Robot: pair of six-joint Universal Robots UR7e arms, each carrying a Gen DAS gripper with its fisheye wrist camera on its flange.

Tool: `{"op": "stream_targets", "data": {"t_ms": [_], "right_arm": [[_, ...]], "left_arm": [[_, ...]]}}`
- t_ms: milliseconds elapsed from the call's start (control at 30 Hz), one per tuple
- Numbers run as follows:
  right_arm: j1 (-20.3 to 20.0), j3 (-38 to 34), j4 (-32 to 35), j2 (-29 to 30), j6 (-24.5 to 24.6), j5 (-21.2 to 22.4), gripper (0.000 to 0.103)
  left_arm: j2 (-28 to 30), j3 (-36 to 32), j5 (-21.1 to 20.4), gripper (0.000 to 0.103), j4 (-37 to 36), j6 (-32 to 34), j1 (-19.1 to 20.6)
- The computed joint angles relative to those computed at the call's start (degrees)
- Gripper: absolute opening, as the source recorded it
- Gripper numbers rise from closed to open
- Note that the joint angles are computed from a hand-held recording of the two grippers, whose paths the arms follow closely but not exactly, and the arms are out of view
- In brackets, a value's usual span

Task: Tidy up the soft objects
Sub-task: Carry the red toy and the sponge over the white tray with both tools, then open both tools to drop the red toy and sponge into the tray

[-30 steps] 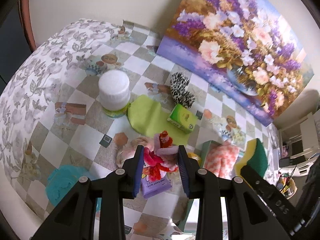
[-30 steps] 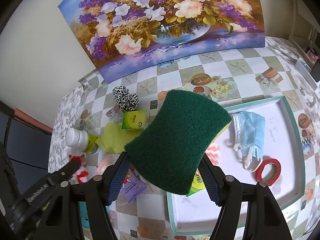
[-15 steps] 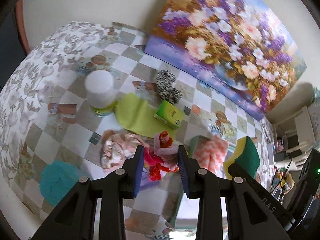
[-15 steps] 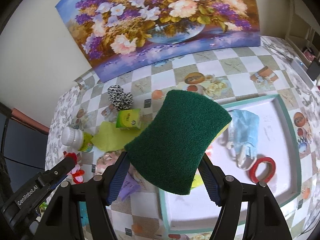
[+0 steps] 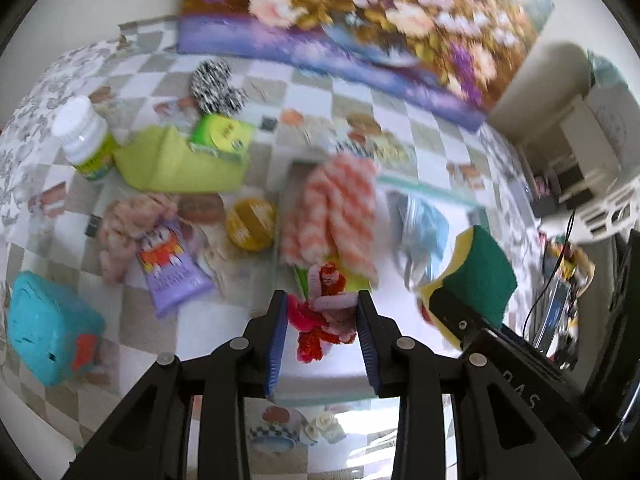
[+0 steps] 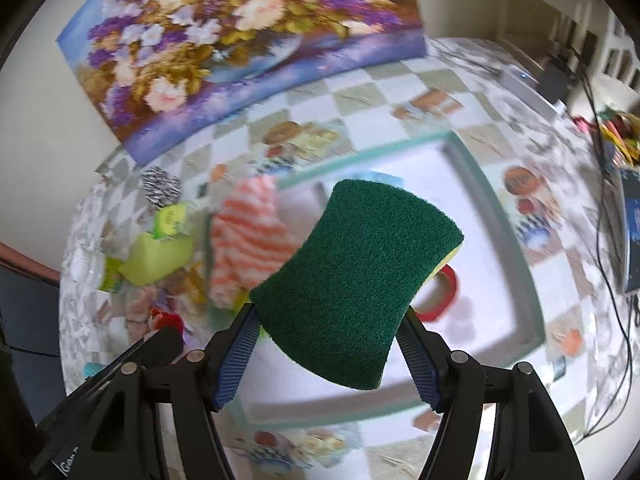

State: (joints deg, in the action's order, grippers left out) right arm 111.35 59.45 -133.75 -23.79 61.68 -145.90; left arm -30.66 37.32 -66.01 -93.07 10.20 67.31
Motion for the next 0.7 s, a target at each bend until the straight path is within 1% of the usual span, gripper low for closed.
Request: {"op": "stream_targets", "data": {"t_ms": [100, 267, 367, 433, 567, 700], "right_arm": [[-0.2, 4.19, -1.58, -1.84, 1.88, 0.92, 0.072], [-1.03, 7.17, 0.77, -3.22, 5.85, 3.0, 0.072], [-1.52, 7.92, 2.25, -3.5, 7.16, 3.75, 0.072], [-2.21, 8.3, 3.6, -3.69, 8.27, 5.17, 0.072], [-3.25, 9.57, 3.1, -4.03, 8.49, 7.63, 0.072], [-3.62, 9.67, 3.66, -4.03, 8.57, 8.25, 0.072]], "left_arm": [[-0.04, 0.94, 0.28, 0.036, 1.71, -0.99, 0.2], [-0.35, 3.94, 2.54, 0.036, 3.31, -1.72, 0.25], [0.71, 3.23, 3.0, 0.036, 5.81, -3.07, 0.58], [1.39, 2.97, 4.09, 0.036, 7.12, -3.71, 0.71], [2.62, 1.81, 4.79, 0.036, 9.19, -4.97, 1.18], [2.6, 2.65, 5.24, 0.036, 9.12, -5.49, 1.25]]}}
